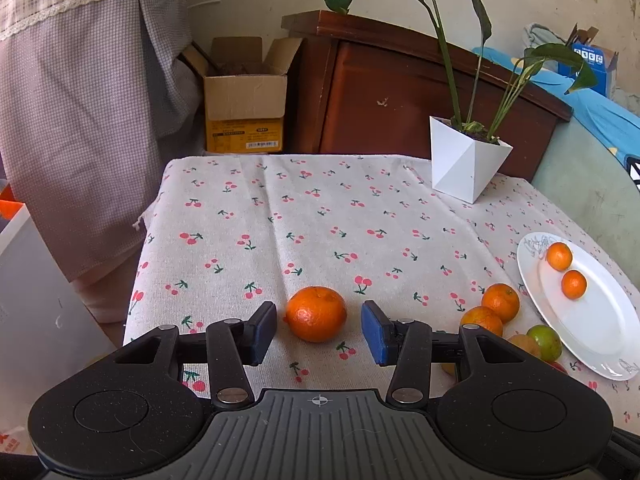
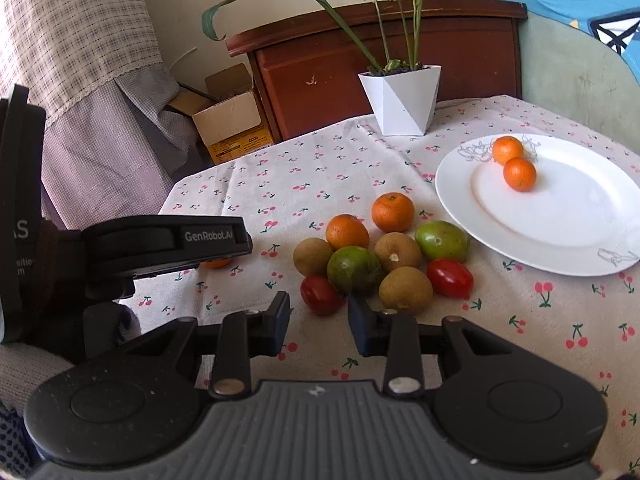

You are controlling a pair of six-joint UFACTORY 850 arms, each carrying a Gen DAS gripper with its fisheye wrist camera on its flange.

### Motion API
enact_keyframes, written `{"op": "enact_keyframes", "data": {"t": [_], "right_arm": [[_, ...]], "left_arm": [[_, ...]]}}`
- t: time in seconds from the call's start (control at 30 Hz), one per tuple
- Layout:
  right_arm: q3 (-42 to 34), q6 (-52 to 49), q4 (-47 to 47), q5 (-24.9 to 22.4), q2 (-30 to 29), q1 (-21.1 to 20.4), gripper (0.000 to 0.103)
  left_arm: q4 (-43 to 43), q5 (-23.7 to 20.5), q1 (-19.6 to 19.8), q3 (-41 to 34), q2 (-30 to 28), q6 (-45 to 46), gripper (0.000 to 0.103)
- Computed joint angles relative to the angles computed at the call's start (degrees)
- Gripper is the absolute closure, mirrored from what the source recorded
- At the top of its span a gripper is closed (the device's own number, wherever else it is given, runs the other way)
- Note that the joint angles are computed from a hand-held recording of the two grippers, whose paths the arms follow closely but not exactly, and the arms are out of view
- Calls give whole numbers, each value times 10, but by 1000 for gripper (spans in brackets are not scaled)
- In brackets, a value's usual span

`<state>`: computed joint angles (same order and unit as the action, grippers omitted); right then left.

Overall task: Organize fruits
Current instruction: 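Grasp the lone tangerine with left gripper while right gripper approaches a red tomato, then place tangerine on plate with left gripper while right gripper grasps and places red tomato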

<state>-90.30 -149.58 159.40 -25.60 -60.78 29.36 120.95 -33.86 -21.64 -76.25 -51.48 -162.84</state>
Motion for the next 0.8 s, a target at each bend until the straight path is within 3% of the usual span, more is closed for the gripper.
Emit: {"op": "enact_keyframes", "data": {"t": [0.27,0.37,0.8], "right_arm": [[-7,-62,58,3,-6,7,74],[-8,-54,56,7,-4,5,82],[16,-35,27,0,16,1,83]], "left_arm": [[-6,-9,-3,-1,-2,16,63],[-10,-9,-3,-2,-2,24,73],[17,1,-9,19,15,4,73]]}}
